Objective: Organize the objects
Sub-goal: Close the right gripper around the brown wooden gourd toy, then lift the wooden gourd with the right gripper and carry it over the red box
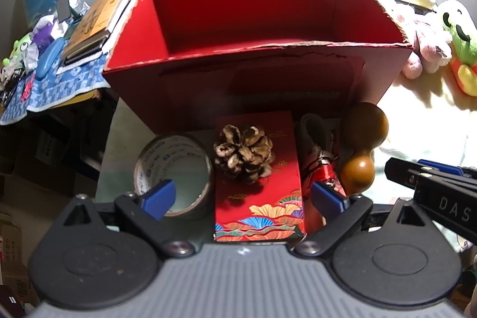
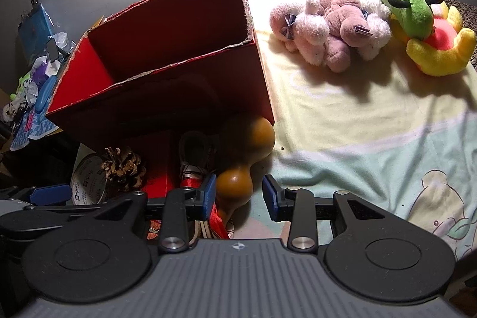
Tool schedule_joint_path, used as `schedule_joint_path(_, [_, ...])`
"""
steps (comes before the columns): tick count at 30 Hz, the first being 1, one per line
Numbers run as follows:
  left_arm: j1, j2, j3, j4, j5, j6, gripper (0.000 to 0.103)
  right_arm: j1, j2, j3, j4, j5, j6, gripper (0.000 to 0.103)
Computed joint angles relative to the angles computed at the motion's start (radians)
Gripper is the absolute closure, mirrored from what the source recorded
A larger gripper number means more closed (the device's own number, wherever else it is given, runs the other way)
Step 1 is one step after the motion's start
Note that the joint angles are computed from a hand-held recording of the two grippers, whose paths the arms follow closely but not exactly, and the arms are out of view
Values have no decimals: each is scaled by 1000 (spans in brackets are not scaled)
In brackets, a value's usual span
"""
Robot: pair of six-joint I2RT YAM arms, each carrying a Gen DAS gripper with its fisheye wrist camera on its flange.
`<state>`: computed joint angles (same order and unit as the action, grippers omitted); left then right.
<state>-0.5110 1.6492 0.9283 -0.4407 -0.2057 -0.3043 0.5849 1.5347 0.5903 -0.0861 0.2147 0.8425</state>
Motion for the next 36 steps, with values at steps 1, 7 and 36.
schedule_joint_path(1, [0, 3, 3, -2, 0, 1, 7, -1, 2, 0, 2, -2, 0, 65])
schedule_joint_path(7, [4, 10, 8, 1, 5, 23, 8, -19, -3, -16, 32, -25, -8, 65])
schedule_joint_path(36, [106, -37, -132, 257, 602, 341, 30, -267, 225, -74, 379, -373, -33, 70])
